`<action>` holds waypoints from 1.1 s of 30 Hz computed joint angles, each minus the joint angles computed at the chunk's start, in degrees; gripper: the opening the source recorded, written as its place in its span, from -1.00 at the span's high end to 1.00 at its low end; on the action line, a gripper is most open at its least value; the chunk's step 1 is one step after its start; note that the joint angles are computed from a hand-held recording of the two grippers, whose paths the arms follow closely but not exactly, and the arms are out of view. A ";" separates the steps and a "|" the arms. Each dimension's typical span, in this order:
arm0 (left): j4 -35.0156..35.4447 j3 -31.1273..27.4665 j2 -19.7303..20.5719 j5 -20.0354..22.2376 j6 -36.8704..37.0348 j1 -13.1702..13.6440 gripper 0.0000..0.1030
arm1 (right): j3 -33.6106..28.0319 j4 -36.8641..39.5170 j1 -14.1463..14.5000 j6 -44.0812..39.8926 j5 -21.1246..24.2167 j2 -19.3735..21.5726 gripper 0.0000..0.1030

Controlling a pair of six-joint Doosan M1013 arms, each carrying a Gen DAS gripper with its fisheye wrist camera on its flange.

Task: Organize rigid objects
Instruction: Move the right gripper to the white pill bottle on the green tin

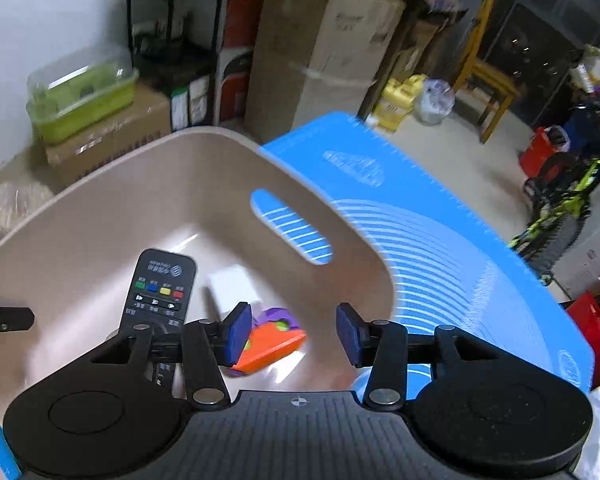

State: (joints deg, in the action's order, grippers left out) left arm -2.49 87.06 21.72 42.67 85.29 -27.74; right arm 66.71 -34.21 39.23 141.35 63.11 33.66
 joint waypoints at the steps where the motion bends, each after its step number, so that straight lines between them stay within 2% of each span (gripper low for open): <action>1: -0.10 0.07 -0.07 0.00 0.16 0.09 0.62 | 0.88 -1.01 0.09 1.10 -0.31 -0.83 -0.15; 7: -0.12 0.09 -0.09 -0.01 0.21 0.12 0.62 | 7.89 -8.79 1.59 11.97 -1.20 -6.02 -0.35; 11: -0.12 0.09 -0.09 -0.01 0.21 0.12 0.62 | 11.95 -8.12 1.65 14.79 -0.57 -8.26 -0.45; 15: -0.09 0.09 -0.09 0.00 0.21 0.13 0.62 | 15.40 -3.77 0.88 15.19 -0.30 -9.48 -0.48; 22: 0.28 0.09 -0.14 0.06 0.14 0.15 0.61 | 18.87 0.16 0.18 14.00 -2.66 -9.62 -0.59; 29: 0.85 0.15 -0.23 0.08 -0.11 0.05 0.61 | 18.35 0.88 -0.45 9.90 -4.30 -8.06 -0.67; 33: 0.82 0.15 -0.23 0.09 -0.14 0.04 0.61 | 18.48 1.74 -1.04 10.54 -5.82 -7.76 -0.67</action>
State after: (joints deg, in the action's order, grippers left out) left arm -1.67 87.20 21.49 42.76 85.16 -27.70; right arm 85.19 -32.47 38.19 151.89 57.29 25.91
